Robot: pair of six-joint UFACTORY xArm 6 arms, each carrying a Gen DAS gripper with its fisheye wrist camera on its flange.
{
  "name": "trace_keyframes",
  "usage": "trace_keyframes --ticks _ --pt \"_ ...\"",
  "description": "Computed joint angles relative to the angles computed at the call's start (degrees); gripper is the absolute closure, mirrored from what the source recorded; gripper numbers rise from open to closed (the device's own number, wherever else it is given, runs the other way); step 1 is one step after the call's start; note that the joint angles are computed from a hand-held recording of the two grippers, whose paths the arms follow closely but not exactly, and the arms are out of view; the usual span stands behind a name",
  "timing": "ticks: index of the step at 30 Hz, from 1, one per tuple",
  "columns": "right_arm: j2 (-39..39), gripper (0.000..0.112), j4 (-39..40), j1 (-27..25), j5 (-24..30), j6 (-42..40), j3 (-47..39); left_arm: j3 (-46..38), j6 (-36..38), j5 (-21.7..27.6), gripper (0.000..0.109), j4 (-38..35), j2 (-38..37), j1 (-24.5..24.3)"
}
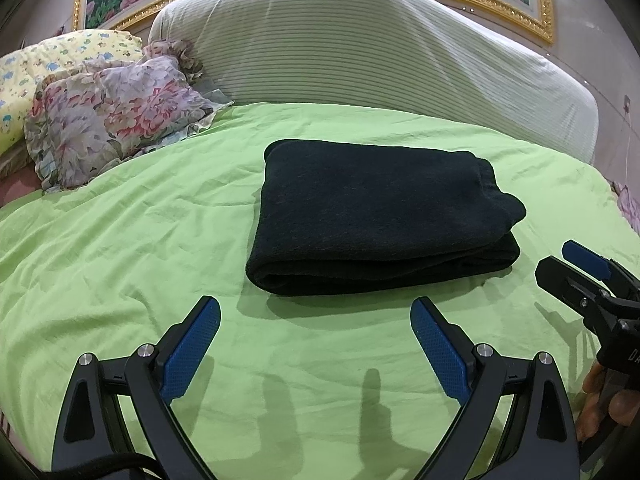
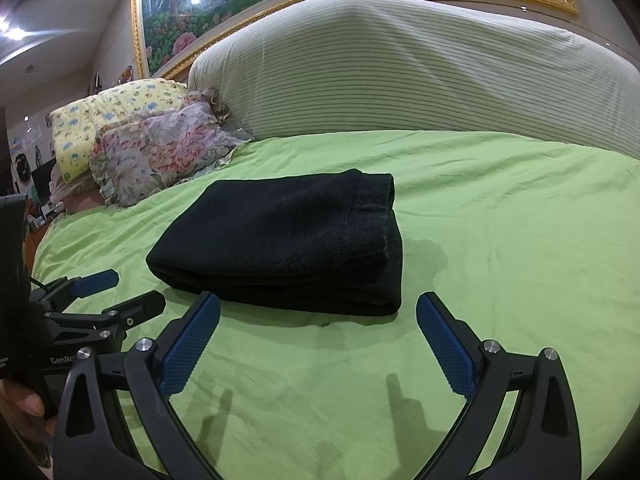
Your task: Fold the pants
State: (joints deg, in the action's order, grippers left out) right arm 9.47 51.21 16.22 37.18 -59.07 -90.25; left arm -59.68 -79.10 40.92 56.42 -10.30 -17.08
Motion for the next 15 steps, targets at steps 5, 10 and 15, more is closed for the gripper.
trace_keyframes --ticks 5,10,15 --pt "-0.20 0.014 1.48 -0.05 0.19 -0.44 0.01 -0.43 0.86 -0.06 0.012 -0.61 0.21 0.10" --pt "-0.36 0.014 2.38 0.16 0.32 -0.69 0.07 -1.31 1.41 -0.04 0.012 -0.76 0.44 0.26" --pt "0.32 0.014 3.04 0.51 0.28 -0.56 -1.03 -2.38 2.16 0.78 0.012 -1.35 0.80 0.27"
